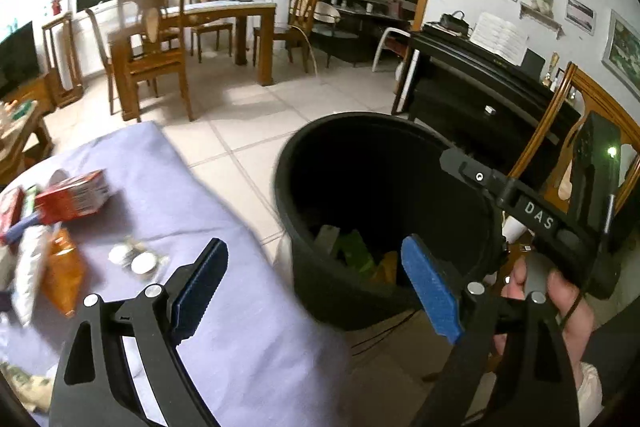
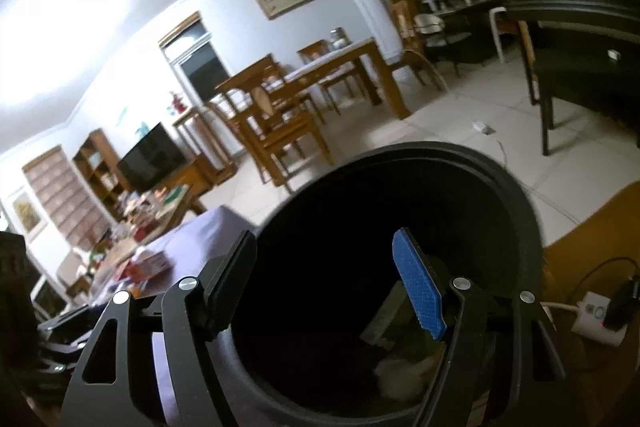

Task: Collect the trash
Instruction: 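Drop the fluffy ball and gold wrapper into the black bin, then grasp the beige wrapper with the left tool while the right tool grasps the white bag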

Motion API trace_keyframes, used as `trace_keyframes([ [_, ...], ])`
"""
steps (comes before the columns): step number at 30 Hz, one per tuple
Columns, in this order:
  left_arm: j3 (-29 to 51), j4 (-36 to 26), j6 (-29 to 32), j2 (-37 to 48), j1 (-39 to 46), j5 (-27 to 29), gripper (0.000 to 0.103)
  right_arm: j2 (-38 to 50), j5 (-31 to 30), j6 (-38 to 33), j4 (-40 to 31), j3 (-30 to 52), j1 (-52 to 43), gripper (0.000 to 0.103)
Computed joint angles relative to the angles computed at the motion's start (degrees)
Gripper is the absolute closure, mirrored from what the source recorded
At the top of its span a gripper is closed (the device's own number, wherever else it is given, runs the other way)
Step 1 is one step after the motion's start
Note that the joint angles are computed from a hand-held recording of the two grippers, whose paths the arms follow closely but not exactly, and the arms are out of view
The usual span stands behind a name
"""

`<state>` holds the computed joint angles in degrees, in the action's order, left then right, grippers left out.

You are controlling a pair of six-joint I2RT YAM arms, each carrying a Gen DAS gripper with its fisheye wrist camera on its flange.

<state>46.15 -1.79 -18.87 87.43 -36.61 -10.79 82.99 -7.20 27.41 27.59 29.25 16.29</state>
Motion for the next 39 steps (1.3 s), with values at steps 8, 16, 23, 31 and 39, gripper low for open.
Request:
trace_keyframes([
  [8, -16.03, -6.99, 4.60, -23.74, 10.35, 0.34, 0.015, 0.84, 8.82, 0.00, -11.03, 10.67, 17.51, 0.032],
  [16, -25.25, -20.08, 30.47, -46.26, 40.23, 13.24, 0.005, 14.66, 10.13, -0.54, -22.88, 32.33, 33.19, 0.032],
  [23, -25.74, -16.50, 50.92, -37.42, 59.83, 25.05, 0.005, 36.94, 6.14, -1.43, -43.43, 66.25, 39.60, 0.037],
  [31, -26.80, -12.17, 57.38, -31.48, 57.91, 26.86, 0.005, 55.09, 3.85, 0.34, -59.55, 92.67, 39.76, 0.037],
  [39, -24.39, -11.93, 57.80, -25.95, 55.35, 25.29, 0.045, 57.41, -0.57, 3.44, -53.58, 93.03, 38.87, 0.081],
])
